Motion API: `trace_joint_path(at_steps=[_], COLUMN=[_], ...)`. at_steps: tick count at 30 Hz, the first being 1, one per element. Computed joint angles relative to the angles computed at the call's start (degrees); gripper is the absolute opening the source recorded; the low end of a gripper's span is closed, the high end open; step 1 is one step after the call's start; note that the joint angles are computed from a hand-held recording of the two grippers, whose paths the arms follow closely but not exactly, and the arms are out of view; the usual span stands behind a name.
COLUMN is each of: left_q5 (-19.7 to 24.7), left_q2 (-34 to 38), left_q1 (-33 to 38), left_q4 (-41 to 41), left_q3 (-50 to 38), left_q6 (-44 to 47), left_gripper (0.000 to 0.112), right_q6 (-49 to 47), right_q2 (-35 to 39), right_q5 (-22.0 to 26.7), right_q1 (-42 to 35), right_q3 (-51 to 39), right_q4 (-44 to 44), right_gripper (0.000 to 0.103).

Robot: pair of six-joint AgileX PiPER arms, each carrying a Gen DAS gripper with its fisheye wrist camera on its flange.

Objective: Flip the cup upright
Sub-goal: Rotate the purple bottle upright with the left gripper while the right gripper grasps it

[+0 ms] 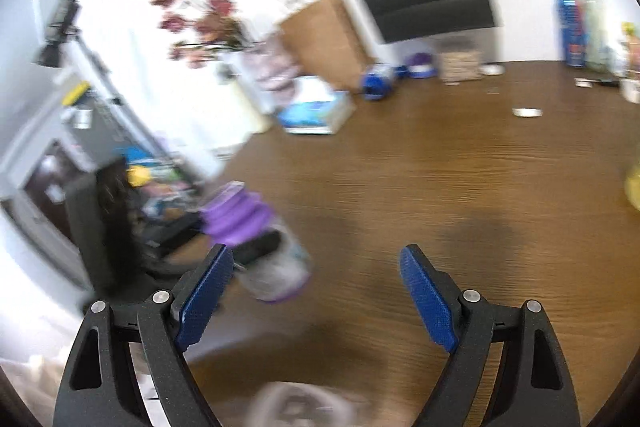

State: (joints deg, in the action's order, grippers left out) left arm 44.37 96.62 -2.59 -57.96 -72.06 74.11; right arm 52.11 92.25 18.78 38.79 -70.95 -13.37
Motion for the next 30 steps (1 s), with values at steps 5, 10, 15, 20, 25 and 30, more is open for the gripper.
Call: trace_joint_path(at_steps=[5, 10, 15, 20, 25, 30], left_q5=[-1.86, 5.36, 7.09, 7.34, 11.99, 13.0], left_q2=[-5.05, -4.82, -5.09, -4.72, -4.61, -4.75], left_q1=[1.58, 6.54, 9.22, 9.68, 13.62, 14.54], left_q4=[-5.35, -9.99, -12.72, -12.82, -14.61, -17.18], left_q3=[6.71, 7.32, 8.09, 7.44, 9.48, 12.73], left_q6=[12.96, 19.27, 22.54, 21.96, 23.76, 27.99], left_gripper=[0.06, 0.06, 0.06, 0.061, 0.081, 0.06], right_q6=[-15.67, -24.7, -26.13, -19.68, -9.04, 5.15], right_q2=[8.08, 16.35, 17.94, 17.99, 15.88, 15.58], right_q5=[5.03, 10.65, 9.91, 9.5, 8.69, 5.99], right_q1=[3.57, 4.97, 4.73, 6.34, 8.52, 11.29], right_q3=[-12.72, -23.44, -24.79, -25.48, -23.26, -20.58], right_q4=[11.04, 17.96, 22.06, 15.77, 3.33, -13.01], right_gripper=[0.089, 0.088, 0.068, 0.068, 0.068, 0.069])
